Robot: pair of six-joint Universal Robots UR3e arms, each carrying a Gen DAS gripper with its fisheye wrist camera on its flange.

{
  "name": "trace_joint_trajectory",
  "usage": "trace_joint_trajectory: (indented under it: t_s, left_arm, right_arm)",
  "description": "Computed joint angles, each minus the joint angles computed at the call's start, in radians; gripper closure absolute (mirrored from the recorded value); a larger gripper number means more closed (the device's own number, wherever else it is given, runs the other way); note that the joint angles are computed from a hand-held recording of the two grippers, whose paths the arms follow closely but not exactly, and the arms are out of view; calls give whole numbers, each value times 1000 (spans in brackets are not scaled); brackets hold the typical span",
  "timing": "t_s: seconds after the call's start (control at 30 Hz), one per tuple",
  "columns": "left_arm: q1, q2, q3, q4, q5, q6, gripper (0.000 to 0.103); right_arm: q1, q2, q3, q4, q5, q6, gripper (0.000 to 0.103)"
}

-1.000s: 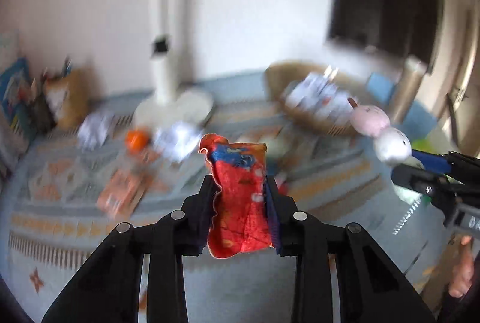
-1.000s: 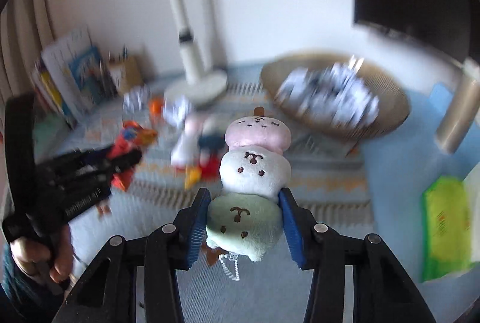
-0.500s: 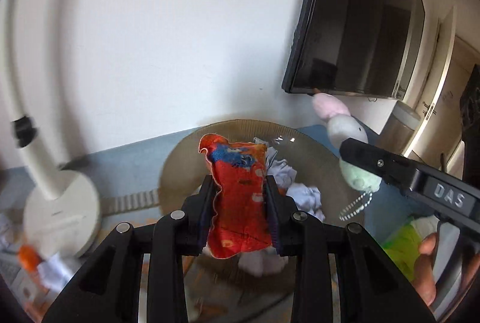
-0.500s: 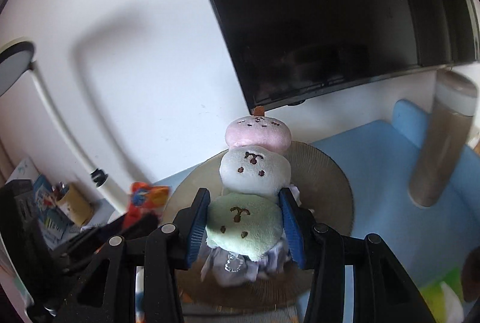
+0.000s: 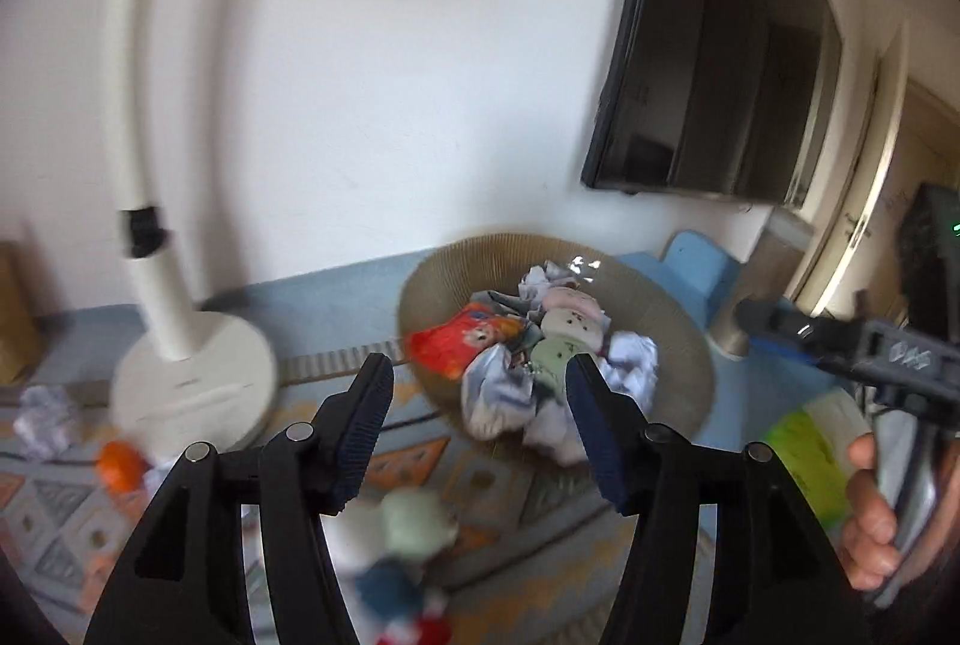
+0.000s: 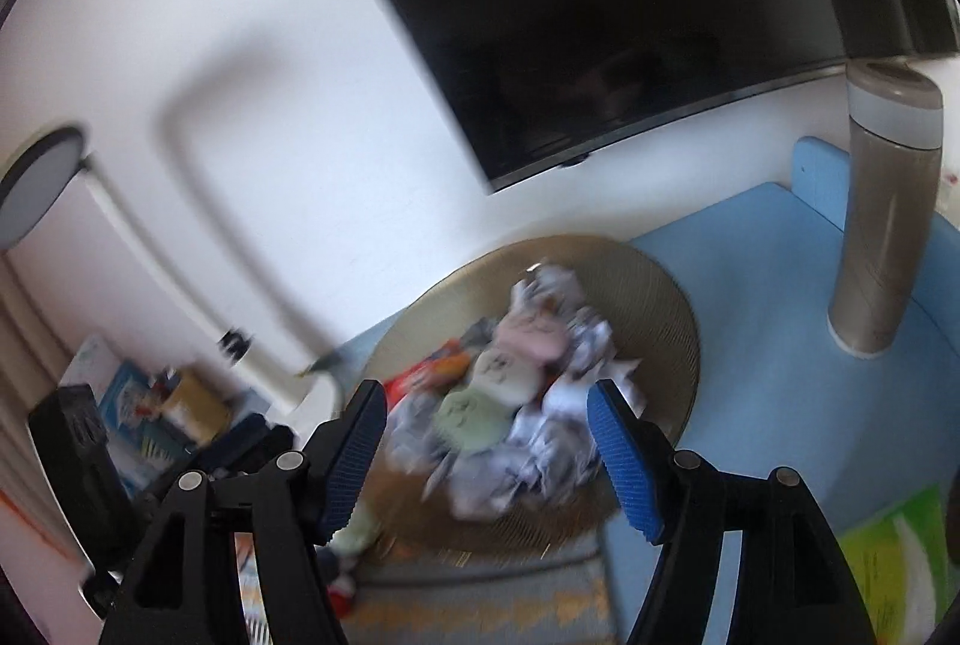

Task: Organize objects
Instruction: 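Carry the snack bag and plush skewer to the brown bowl and release, then move both grippers back to the rug toward the pink box and plush toy, then grasp the pink card box with the left gripper while the right grasps the white-blue plush toy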

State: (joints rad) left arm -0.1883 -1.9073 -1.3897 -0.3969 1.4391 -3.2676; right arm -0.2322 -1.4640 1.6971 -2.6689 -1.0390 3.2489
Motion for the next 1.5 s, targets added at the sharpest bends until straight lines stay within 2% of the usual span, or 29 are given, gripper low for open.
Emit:
trace_joint_trajectory:
  t_s: [0.1, 0.13, 0.17, 0.2, 0.23, 0.27, 0.37, 0.4, 0.5, 0.57, 0.6, 0.67, 0.8, 0.9, 0.97, 1.0, 1.07, 1.13, 1.17, 1.23, 1.33, 1.43, 1.5]
  left_arm:
    - [47, 238, -282, 70, 49, -13, 44]
    - [70, 298, -353, 84, 61, -21, 23]
    - [92, 372, -443, 106, 93, -38, 9]
    - [105, 428, -515, 134, 131, -53, 1]
    - [120, 491, -617, 201, 177, -66, 1]
    - [149, 559, -701, 217, 202, -62, 1]
    - [282, 717, -888, 173, 166, -4, 1]
    - [306, 722, -939, 197, 191, 6, 1]
    - [449, 775, -1062, 217, 117, 74, 1]
    - [485, 751, -1107, 267, 117, 91, 1]
    - [519, 782, -1105, 205, 83, 98, 1]
    - [601, 824, -1107, 126, -3, 121, 1]
    - [635, 846, -1115, 79, -41, 124, 1]
    - [608, 835, -1096, 66, -21, 118, 1]
    - [595, 810, -1058, 21, -19, 149, 1]
    - [585, 784, -1023, -7, -15, 181, 1]
    - [520, 680, -925, -26, 73, 236, 1]
    - [451, 554, -842, 31, 180, 281, 1]
    - [442, 500, -824, 83, 189, 301, 2]
    - [480, 442, -787, 77, 111, 324, 5]
    - [572, 413, -759, -5, -51, 298, 11]
    - [589, 434, -783, 17, -79, 309, 11]
    - [597, 451, -796, 9, -92, 316, 11]
  right_arm:
    - [61, -79, 72, 38, -14, -48, 34]
    - [86, -104, 100, 38, -23, -60, 34]
    - [123, -130, 139, 28, -38, -68, 34]
    - [152, -145, 165, 20, -51, -70, 33]
    - [176, -164, 199, 11, -61, -75, 29]
    - [228, -162, 234, -30, -98, -60, 25]
    - [354, -125, 294, -122, -220, -16, 22]
    - [394, -95, 307, -169, -257, -3, 22]
    - [493, 4, 334, -310, -378, 18, 22]
    - [526, 60, 349, -389, -406, 27, 22]
    - [529, 81, 354, -409, -400, 34, 22]
    - [535, 100, 317, -340, -419, 34, 22]
    - [552, 124, 294, -332, -448, 25, 22]
    - [567, 126, 284, -324, -468, 12, 22]
    - [555, 124, 266, -275, -425, -11, 22]
    - [538, 128, 224, -182, -371, -28, 22]
    - [498, 140, 127, 16, -268, -21, 22]
    - [471, 180, 14, 156, -193, -17, 21]
    - [471, 228, -70, 214, -178, -21, 21]
    - [495, 300, -153, 209, -217, -13, 21]
    - [534, 359, -196, 151, -260, 16, 19]
    - [560, 353, -188, 177, -114, -65, 19]
    - [588, 324, -166, 198, -88, -122, 20]
